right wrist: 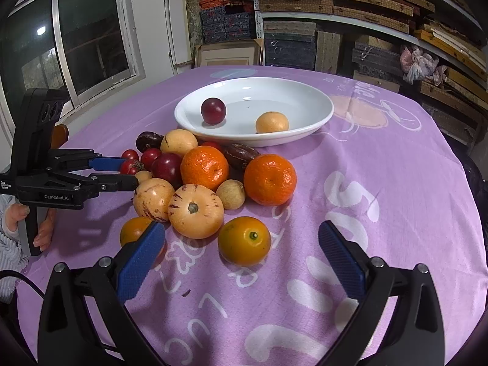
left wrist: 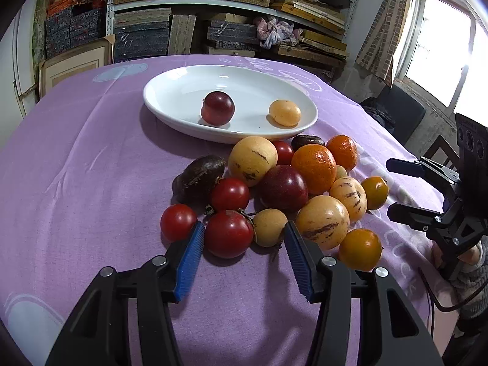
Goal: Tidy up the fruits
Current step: 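Move the left tool toward a red cherry tomato while the right tool approaches a small orange citrus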
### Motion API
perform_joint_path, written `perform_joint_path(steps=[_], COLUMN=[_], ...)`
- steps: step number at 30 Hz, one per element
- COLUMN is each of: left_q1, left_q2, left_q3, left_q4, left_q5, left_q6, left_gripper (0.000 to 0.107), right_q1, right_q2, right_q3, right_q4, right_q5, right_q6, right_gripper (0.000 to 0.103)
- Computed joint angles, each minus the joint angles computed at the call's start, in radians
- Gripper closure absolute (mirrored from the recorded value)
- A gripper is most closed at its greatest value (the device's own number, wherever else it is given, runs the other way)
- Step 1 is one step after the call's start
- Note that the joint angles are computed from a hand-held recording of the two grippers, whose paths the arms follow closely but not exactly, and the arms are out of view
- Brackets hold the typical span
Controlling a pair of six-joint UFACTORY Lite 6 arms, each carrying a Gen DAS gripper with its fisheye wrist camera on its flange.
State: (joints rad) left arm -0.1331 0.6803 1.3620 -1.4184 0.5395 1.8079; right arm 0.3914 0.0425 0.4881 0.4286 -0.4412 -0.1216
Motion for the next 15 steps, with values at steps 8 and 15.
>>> perform_joint_path(steps=[8, 15], left_q1=[0.025, 0.035], left_q2=[0.004, 0.044], left_q3=[0.010, 0.064], left_q4=[0.001, 0.073], left_q5=[-0.026, -0.032], left_q6=[-0.024, -0.135], left_gripper=[0.052, 0.055], right_q1=[-0.005, -0.005], right_q2=[-0.003, 0.002], right_q3=[-0.004, 0.001], right_q4=[-0.017, -0.019], right_q5=[0.004, 0.009], right_q6=[0.012, 0.007], right_gripper=[0.004, 0.004])
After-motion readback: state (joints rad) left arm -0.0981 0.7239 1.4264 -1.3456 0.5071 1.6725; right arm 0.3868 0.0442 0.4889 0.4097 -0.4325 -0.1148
